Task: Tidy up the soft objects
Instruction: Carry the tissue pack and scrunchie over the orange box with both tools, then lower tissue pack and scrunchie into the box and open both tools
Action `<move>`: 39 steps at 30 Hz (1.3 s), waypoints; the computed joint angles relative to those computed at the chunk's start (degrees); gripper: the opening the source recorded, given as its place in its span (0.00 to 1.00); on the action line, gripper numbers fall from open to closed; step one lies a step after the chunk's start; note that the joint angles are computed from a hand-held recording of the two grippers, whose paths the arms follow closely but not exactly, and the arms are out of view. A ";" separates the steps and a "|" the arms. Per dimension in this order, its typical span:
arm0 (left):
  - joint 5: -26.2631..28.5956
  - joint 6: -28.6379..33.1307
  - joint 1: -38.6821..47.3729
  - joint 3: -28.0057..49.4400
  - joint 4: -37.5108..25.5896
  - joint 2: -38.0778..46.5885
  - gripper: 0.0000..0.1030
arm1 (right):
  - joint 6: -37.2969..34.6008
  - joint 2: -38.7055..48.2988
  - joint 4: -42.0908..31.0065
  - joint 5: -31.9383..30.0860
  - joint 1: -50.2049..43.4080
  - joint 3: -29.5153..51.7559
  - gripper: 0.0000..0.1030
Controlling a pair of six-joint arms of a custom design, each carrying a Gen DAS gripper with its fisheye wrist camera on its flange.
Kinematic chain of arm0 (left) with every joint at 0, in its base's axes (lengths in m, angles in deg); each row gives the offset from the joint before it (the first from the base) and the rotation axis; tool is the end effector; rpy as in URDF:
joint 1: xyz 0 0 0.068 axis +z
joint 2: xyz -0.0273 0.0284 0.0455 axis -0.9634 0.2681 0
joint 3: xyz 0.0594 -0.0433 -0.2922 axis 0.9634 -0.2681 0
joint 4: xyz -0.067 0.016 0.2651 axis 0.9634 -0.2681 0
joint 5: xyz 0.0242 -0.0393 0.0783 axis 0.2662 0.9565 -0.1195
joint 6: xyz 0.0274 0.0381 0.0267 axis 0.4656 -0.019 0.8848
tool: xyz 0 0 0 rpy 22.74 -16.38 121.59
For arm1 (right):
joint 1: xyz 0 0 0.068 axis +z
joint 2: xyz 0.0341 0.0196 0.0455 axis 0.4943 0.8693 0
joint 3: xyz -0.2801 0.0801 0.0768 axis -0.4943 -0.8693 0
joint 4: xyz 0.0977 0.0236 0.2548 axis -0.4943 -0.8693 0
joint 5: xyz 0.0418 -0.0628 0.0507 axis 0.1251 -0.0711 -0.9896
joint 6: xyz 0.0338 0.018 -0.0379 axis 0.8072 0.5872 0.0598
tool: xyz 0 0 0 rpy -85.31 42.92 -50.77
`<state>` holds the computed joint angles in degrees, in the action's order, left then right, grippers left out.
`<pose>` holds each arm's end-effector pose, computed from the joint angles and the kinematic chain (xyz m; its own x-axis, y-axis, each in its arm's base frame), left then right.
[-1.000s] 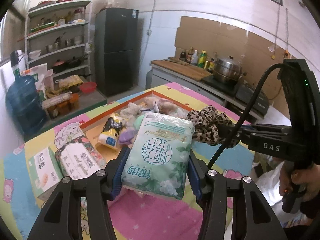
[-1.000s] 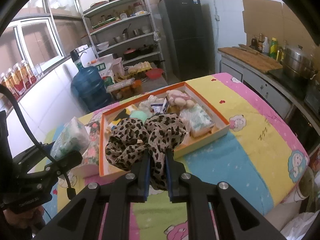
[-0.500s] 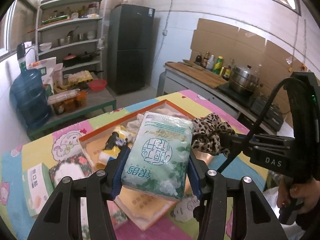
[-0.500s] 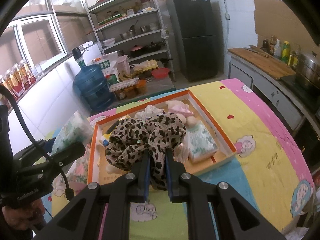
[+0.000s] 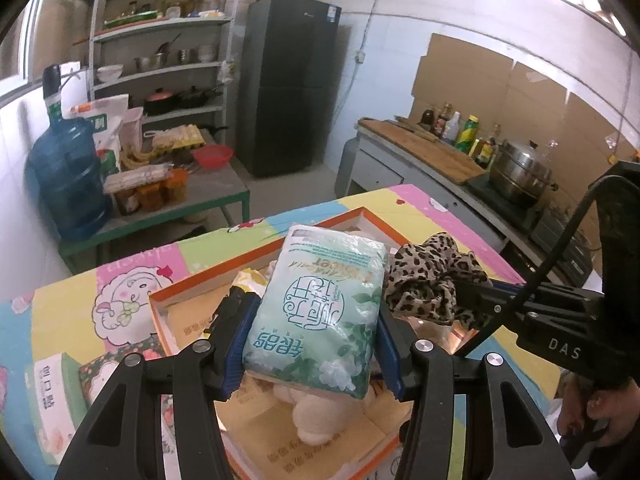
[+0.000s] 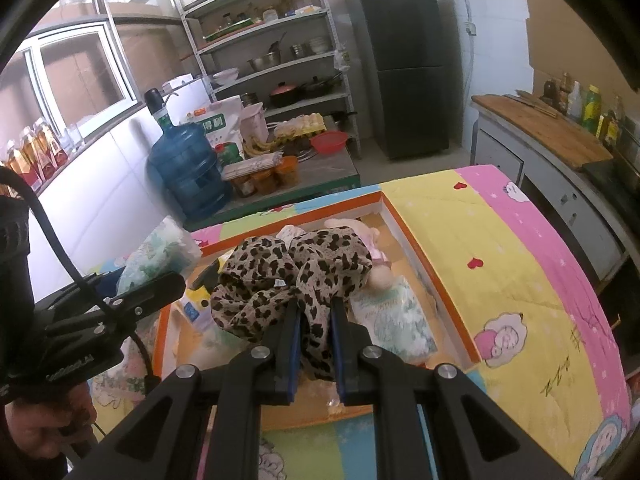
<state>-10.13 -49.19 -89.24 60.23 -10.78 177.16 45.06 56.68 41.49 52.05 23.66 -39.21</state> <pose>0.3317 -0.0982 0.2129 -0.6551 0.2233 -0.7218 0.4778 0.8625 -0.1668 0.2493 -0.0178 0.2149 -0.7193 0.1707 -0.6734 0.0120 0.9722 0.2337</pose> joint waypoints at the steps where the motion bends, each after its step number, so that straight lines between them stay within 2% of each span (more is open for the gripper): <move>1: -0.26 -0.45 -0.10 0.62 0.09 0.93 0.54 | -0.33 0.65 0.27 -0.26 -0.17 0.25 0.14; 9: -1.80 -2.81 -0.29 3.84 0.51 6.04 0.54 | -2.02 6.31 2.24 -1.08 -0.50 2.73 0.15; 23: -3.22 -3.81 -1.70 7.52 0.55 12.63 0.54 | -2.69 10.96 3.40 -1.80 -0.18 3.53 0.15; 39: 1.20 -4.14 -0.46 8.40 2.27 16.21 0.55 | -0.93 13.66 5.10 -2.19 -0.38 3.33 0.16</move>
